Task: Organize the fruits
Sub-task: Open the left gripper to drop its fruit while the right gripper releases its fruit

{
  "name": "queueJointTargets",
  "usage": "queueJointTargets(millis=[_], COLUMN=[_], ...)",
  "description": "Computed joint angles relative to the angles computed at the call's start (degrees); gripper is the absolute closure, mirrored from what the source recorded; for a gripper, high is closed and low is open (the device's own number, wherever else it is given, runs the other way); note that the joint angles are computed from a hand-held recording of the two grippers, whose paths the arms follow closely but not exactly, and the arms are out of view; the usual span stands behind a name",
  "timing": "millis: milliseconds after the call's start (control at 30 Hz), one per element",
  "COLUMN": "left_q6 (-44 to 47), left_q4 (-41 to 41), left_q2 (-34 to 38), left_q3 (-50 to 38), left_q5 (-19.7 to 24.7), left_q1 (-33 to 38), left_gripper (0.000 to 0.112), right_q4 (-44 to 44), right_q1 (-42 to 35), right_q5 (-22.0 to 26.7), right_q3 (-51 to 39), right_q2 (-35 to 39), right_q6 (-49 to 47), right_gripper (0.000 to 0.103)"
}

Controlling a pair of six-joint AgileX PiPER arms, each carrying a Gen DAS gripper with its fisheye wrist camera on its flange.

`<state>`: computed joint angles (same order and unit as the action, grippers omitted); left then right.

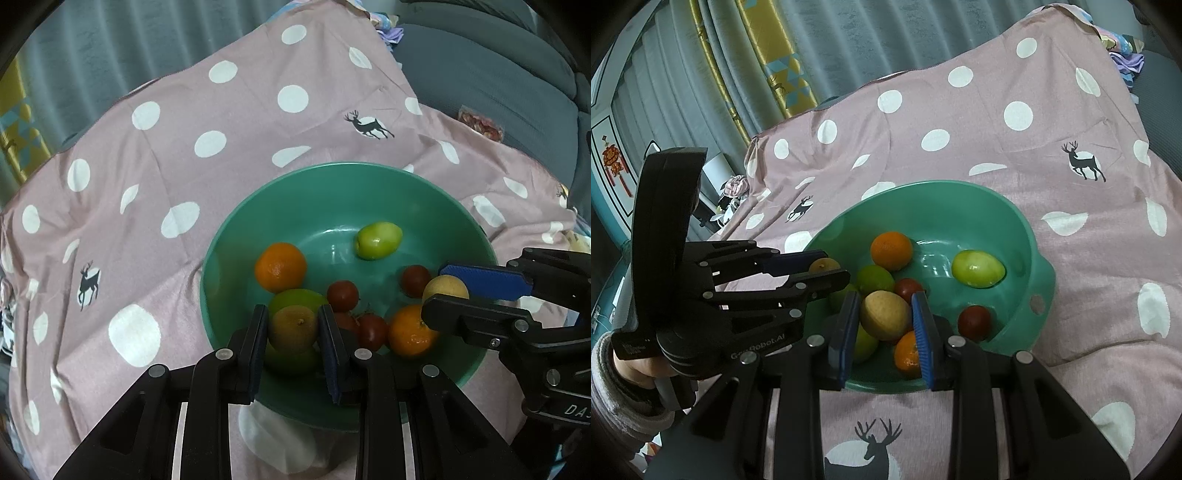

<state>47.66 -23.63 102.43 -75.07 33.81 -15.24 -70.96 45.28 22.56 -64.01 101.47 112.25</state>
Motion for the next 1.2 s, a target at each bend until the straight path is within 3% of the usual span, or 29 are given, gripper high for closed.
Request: queueJointTargets(millis=[1200], left_q6=[-2.7], left_q4=[3.9], left_q2=[1.4], left_q3=[-1.2], left_q5=[0.2], left_q1=[-1.2], left_gripper=[0.084], right_q4=[1.0], right_q1=[-0.3], right_q5=[-0.4], right_q3=[-0.8], right_q2=[0.7], right_q6=[-0.9], right_gripper=[0.073])
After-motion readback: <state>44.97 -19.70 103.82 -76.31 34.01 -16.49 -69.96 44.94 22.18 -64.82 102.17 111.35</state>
